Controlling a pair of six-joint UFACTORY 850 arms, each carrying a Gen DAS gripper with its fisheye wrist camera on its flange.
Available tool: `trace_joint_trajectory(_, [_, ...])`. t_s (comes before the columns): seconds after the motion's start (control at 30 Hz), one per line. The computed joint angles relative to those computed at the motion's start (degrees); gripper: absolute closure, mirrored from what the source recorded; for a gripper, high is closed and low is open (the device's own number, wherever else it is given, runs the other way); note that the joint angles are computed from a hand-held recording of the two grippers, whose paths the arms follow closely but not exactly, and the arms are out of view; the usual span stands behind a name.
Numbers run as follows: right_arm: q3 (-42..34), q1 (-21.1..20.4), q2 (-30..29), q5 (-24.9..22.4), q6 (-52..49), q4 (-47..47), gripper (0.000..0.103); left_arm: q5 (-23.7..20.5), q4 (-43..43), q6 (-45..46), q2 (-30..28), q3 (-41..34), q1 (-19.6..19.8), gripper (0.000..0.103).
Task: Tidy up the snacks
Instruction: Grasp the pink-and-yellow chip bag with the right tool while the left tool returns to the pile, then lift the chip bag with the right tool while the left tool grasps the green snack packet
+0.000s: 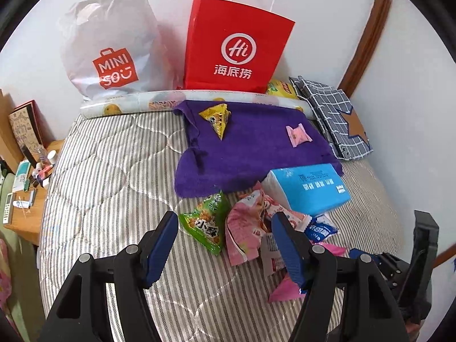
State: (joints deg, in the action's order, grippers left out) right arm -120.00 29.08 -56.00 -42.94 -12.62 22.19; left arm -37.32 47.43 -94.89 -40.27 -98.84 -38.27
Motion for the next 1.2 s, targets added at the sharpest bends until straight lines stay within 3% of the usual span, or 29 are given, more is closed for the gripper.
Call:
trace_joint_trajectory(0.43, [-4.84,2.15,-4.04,-2.99,4.32,-0.58,0.017,2.78,1.04,-3.51,2.31,5.74,0.91,0.037])
trace_joint_trajectory(0.8, [-6.61,1.97,-5.83,-2.39,3.60,3.65,0.016,3.05,-0.56,-3.10,2.31,6.91,1.38,0.037])
trace_joint_trajectory(0.97, [-4.50,1.17,-4.65,-1.88,0.21,7.28,0.028,2.68,-1.64,-2.00,1.60,6.12,1.23,0.037])
trace_joint_trajectory(1.2, [0.59,0.25,-1.12,-0.52,-4.62,9.89,0.032,1.42,-2.85,-0.91,0.53,4.51,0.60,0.037])
